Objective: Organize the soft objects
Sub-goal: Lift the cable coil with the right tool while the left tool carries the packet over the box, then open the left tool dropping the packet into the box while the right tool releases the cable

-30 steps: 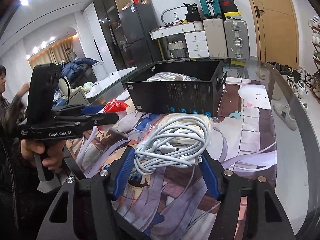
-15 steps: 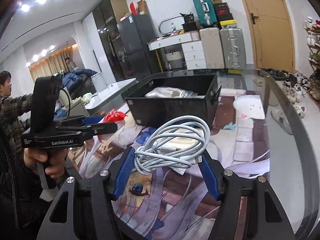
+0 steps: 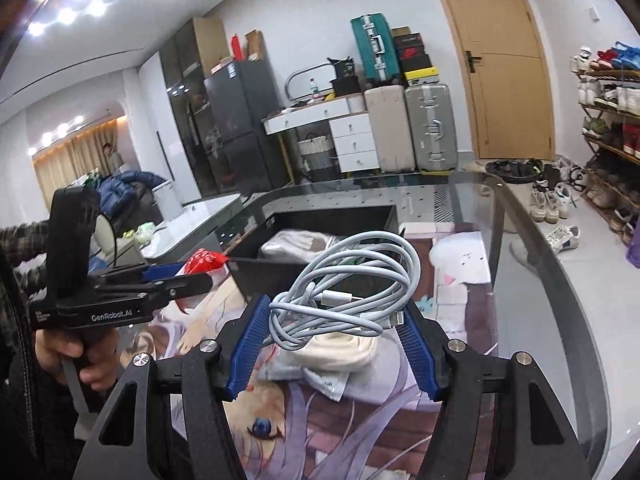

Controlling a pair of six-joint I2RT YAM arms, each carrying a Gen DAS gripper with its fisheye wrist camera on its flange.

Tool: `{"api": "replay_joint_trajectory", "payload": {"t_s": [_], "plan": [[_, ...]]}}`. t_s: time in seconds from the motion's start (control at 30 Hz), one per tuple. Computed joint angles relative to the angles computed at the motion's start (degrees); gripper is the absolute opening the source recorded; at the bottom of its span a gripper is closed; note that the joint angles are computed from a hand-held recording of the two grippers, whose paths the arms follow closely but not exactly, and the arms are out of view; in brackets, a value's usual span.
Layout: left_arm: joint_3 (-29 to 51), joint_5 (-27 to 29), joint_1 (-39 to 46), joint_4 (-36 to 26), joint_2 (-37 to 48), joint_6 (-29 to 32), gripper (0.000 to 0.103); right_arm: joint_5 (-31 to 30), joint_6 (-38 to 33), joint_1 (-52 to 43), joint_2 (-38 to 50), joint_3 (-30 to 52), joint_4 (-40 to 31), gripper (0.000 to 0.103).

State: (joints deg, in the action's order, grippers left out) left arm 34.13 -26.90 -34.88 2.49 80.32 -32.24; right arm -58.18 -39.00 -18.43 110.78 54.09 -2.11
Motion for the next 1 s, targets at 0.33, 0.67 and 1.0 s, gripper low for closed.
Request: {"api": "replay_joint_trajectory", "payload": {"t_s": [0.33,0.67,1.0], "plan": [[3.63,-0.13,2.27,0.09,1.04,2.57,0.052,3.59,9.45,2.45,-4.0,-0.46,6.64,0.064],[7.99,2.02,5.82,2.2,5.72,5.88,0.052,9.62,15.62,6.92,-4.86,0.36,12.64,0.064],[13.24,3.77,9.88,4.03,13.74,8.27,0.052,17.88,15.56,13.07,-0.74,5.52,13.91,0.064]]}}
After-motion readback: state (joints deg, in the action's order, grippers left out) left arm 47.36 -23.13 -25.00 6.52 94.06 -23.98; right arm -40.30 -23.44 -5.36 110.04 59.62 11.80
